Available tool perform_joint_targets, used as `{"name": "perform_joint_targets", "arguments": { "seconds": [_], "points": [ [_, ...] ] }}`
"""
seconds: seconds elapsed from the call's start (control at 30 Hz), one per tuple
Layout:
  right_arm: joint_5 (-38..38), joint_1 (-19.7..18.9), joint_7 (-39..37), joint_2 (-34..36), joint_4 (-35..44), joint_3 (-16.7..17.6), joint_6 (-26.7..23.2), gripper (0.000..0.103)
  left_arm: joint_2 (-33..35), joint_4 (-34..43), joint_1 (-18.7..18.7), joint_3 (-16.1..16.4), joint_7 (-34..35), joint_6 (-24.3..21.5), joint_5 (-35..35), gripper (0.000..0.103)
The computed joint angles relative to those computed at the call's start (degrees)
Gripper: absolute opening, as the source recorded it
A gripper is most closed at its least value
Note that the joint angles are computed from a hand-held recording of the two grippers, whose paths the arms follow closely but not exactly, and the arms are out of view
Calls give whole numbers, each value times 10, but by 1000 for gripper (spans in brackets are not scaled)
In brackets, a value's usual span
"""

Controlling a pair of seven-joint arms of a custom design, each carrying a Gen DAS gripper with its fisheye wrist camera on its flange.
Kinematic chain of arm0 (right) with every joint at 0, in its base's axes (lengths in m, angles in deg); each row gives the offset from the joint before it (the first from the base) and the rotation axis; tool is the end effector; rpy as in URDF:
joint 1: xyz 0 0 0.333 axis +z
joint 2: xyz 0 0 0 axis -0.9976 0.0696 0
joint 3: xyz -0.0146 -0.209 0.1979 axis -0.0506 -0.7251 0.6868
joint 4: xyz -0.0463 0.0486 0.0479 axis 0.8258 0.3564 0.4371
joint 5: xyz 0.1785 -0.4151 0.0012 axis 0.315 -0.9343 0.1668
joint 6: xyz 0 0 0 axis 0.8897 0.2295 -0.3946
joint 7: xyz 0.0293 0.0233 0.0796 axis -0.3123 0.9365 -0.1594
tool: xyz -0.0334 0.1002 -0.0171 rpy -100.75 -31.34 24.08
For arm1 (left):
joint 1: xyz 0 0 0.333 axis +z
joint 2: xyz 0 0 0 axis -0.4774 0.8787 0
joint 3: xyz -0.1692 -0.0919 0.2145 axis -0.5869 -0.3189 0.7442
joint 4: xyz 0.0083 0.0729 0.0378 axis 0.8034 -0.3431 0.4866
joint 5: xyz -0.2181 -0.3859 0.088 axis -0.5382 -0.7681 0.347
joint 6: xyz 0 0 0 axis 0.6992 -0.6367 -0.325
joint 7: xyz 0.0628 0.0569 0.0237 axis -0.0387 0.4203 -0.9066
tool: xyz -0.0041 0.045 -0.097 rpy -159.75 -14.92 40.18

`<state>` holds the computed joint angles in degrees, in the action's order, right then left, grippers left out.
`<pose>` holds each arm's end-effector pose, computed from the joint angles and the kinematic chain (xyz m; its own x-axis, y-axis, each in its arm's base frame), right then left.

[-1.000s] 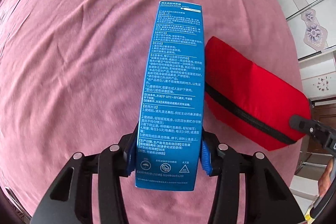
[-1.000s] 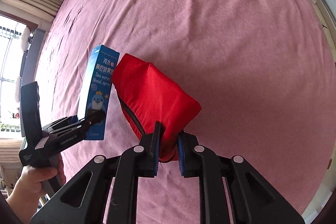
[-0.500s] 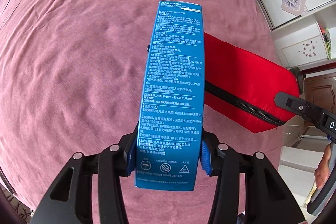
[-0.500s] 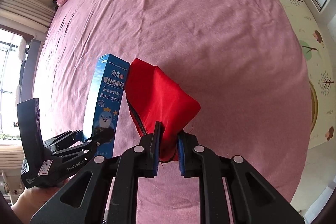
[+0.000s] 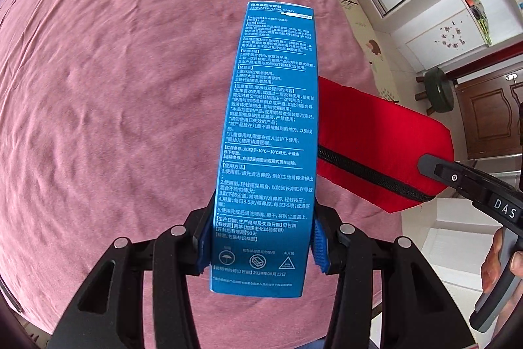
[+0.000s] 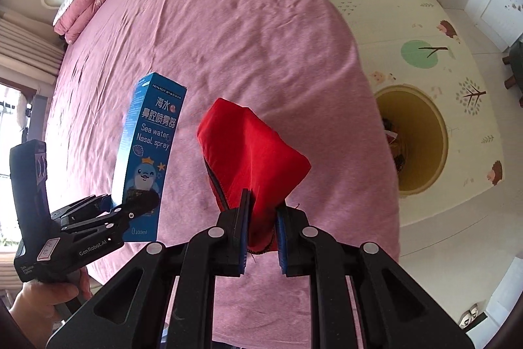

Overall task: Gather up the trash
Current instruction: 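Carry the red pouch and blue box over the yellow bin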

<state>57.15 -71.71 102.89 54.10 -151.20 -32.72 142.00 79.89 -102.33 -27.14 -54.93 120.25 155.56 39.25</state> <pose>0.6346 0.2113 0.3963 -0.4940 -0.7902 -0.3628 -0.7984 0.5774 -0.1705 0.7736 -0.0835 0.3694 -0.5586 -0.7866 0.2632 -0.8283 0.5458 -0.1265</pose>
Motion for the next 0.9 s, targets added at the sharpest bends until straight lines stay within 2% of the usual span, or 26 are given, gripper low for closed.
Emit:
{"name": "perform_joint_targets", "arguments": {
  "seconds": [0.1,0.3,0.53,0.73,0.9],
  "points": [
    [-5,-8,6,-45,-55,-10,9,14,-27,-39,-13,-9,2,11,-2,47],
    [-3,-26,5,-128,-153,-30,27,14,-8,-17,-49,-22,-20,-7,-5,47],
    [-15,-48,9,-201,-239,-53,35,14,-11,-29,-85,-37,-36,-11,-15,47],
    [-31,-72,16,-253,-298,-68,35,14,14,-3,-120,-44,-52,-24,-8,47],
    [-45,-90,18,-268,-324,-77,29,14,51,37,-149,-47,-69,-42,2,47]
  ]
}}
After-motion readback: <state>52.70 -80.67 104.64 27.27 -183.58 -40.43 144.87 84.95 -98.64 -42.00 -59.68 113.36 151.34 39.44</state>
